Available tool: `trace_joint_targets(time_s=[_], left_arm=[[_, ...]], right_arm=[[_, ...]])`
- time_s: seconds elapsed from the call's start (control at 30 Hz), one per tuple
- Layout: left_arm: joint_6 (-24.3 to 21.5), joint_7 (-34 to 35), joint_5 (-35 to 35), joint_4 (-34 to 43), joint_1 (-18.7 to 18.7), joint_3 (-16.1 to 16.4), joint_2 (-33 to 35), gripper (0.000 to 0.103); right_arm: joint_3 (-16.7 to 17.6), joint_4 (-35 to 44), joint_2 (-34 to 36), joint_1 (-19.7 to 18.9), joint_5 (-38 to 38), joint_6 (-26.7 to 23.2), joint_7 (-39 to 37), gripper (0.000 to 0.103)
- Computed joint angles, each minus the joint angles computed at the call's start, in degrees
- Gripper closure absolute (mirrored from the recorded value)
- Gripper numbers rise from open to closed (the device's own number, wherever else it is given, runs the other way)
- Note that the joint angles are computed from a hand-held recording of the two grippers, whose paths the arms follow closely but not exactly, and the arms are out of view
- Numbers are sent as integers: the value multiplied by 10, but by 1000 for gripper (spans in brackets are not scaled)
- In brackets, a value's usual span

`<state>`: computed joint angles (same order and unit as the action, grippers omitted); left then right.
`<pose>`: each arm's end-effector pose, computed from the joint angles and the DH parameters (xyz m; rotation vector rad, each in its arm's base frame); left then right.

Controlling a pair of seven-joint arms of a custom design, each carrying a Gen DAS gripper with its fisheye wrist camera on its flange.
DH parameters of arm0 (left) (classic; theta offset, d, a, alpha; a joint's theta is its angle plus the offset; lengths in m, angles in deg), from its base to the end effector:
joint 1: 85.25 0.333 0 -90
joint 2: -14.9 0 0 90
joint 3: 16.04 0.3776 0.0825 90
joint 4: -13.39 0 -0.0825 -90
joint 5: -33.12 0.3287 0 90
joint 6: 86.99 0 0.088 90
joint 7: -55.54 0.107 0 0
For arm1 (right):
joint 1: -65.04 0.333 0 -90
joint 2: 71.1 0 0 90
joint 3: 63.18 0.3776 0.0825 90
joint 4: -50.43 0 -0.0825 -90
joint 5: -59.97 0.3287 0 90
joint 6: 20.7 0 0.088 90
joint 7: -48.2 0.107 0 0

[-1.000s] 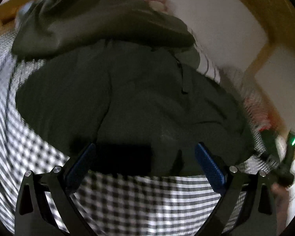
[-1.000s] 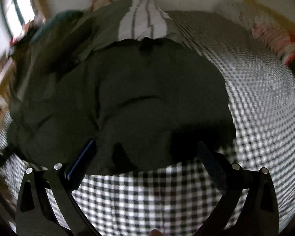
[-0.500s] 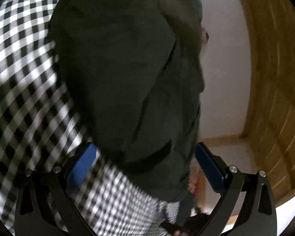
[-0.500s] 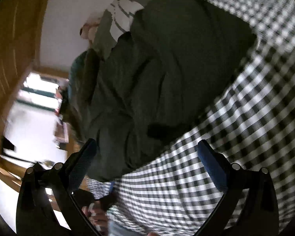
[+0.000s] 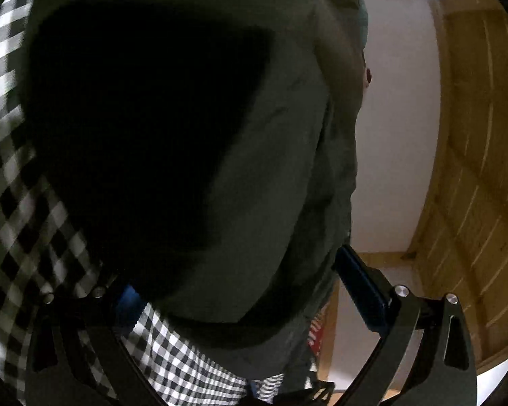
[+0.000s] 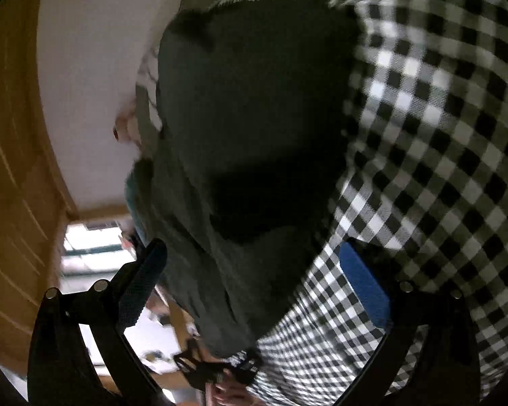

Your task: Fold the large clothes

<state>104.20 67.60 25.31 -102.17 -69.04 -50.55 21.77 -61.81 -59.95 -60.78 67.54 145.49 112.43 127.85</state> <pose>0.5561 -0.1443 0.6442 2.4129 -0.3981 1.6872 0.5885 0.0567 0.5216 -0.7991 1.8955 0.7484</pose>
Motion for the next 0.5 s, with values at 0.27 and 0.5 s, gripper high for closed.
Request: trace_joint_targets(time_s=[0.27, 0.5], left_arm=[[-21, 84, -47, -5, 9, -20, -15, 4], [-134, 66, -65, 59, -34, 34, 2, 5]], right_arm=[[10, 89, 65, 7, -27, 20, 59, 2], [39, 137, 92, 22, -117, 106, 122, 2]])
